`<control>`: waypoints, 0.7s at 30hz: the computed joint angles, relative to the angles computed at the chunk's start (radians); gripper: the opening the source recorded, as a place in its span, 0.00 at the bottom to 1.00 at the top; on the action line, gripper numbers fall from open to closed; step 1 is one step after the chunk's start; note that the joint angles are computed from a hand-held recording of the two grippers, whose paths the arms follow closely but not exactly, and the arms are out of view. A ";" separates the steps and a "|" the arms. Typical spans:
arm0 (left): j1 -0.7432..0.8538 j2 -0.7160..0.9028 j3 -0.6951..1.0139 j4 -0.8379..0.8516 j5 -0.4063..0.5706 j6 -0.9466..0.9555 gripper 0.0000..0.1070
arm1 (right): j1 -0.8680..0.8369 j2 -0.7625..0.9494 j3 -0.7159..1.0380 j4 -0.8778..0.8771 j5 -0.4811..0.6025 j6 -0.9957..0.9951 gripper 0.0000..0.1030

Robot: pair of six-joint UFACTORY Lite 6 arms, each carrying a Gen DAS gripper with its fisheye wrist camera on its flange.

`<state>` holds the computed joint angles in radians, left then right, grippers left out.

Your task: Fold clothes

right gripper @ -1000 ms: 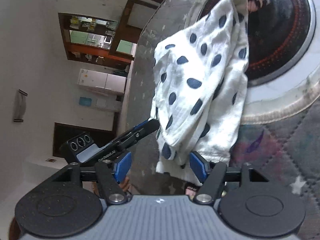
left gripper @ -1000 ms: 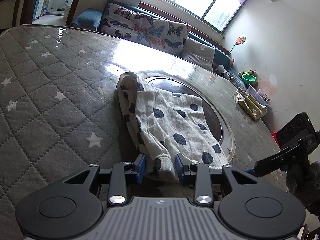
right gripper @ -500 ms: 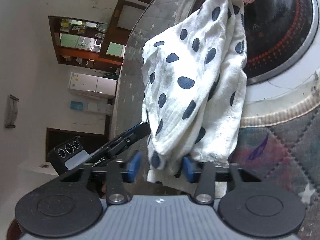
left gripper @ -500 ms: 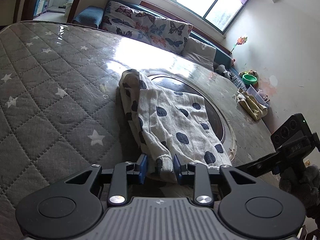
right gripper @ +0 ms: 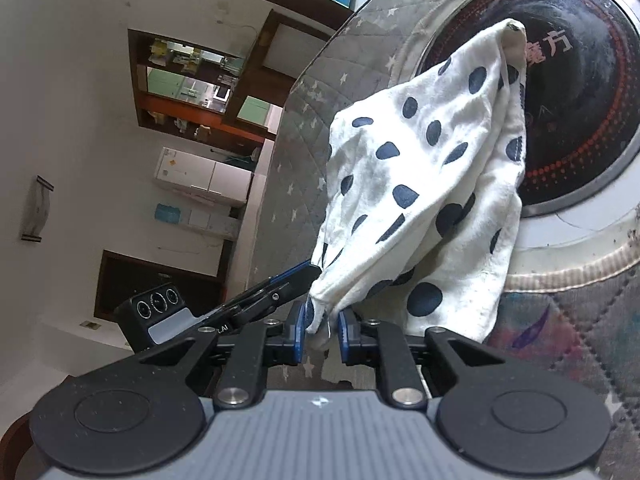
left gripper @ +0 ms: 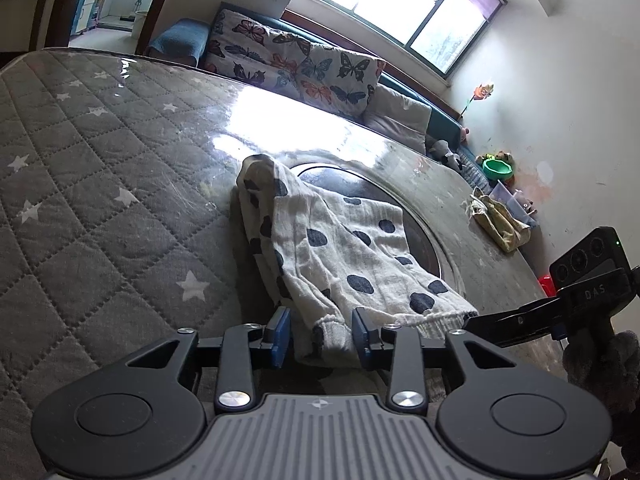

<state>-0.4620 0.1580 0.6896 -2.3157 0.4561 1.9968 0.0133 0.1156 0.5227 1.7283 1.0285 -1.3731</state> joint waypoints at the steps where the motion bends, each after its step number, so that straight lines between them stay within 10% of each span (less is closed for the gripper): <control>1: -0.002 0.003 0.003 0.002 -0.002 -0.003 0.39 | -0.007 0.001 -0.001 -0.005 0.005 0.000 0.15; 8: 0.030 0.015 0.005 0.079 0.061 -0.081 0.31 | -0.042 0.001 0.006 -0.025 0.050 0.012 0.15; 21: 0.104 0.008 -0.076 0.034 0.212 -0.170 0.53 | -0.082 0.003 0.020 -0.005 0.116 0.007 0.15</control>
